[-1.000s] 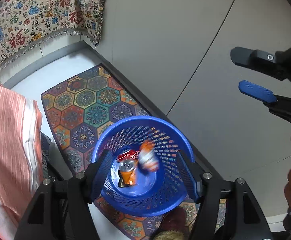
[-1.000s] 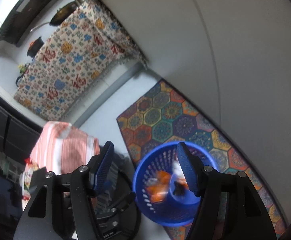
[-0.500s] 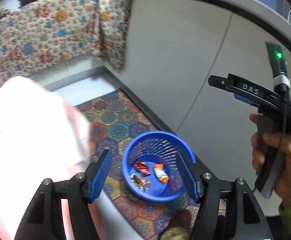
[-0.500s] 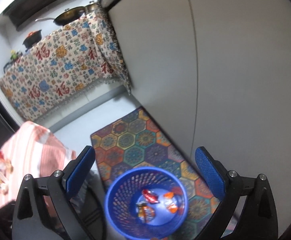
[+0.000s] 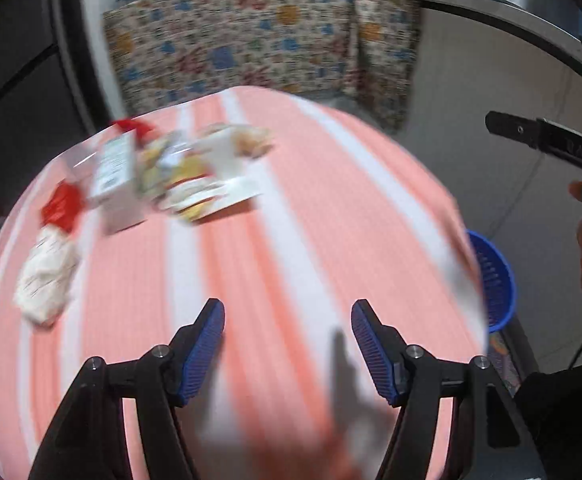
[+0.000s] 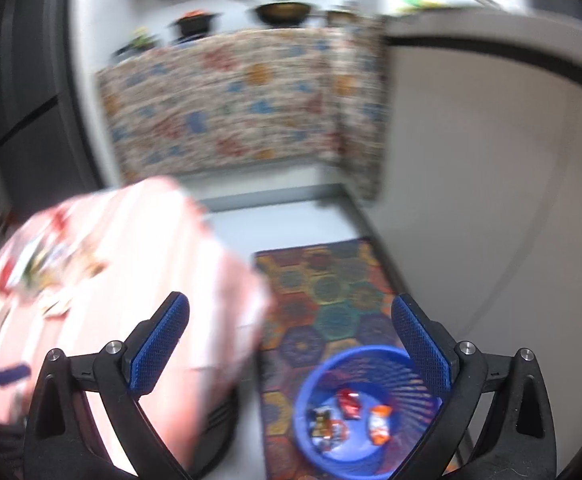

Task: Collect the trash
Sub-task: 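Swing both tools back over the table toward the remaining trash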

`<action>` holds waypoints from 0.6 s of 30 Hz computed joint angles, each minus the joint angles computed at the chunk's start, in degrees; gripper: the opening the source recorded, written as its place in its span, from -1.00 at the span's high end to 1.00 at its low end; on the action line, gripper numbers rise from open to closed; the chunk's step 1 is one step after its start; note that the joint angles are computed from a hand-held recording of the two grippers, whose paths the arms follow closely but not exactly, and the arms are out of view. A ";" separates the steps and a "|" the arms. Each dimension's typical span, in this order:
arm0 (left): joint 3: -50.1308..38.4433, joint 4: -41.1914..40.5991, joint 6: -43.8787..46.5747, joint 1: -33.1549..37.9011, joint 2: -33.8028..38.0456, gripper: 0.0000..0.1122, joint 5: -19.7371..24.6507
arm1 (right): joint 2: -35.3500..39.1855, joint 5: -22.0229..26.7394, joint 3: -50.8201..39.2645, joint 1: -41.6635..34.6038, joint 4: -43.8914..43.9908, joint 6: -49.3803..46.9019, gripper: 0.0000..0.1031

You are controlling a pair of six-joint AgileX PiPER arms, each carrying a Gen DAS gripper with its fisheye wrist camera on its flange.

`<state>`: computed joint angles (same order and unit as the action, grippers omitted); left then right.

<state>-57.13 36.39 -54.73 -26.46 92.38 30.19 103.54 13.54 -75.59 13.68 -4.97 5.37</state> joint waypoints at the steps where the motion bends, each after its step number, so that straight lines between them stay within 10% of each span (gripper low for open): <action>1: 1.67 0.60 -0.26 1.11 -1.33 -0.20 0.17 | 0.81 0.71 -0.56 2.80 2.29 -2.16 -0.96; 6: 8.98 1.52 2.21 8.13 -6.79 -0.20 -0.82 | 6.61 6.13 -4.61 13.84 9.81 -9.01 -0.96; 14: 16.77 -7.55 14.34 19.45 -11.29 -0.45 -6.82 | 17.39 11.84 -13.40 22.36 -10.87 5.37 -0.96; 18: 19.86 -13.82 22.77 24.87 -13.13 -0.59 -11.12 | 19.76 12.87 -16.72 20.72 -1.45 -0.68 -0.99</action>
<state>-37.27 22.57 -31.95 -1.60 79.25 19.07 123.30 26.41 -92.31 34.41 -6.43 4.69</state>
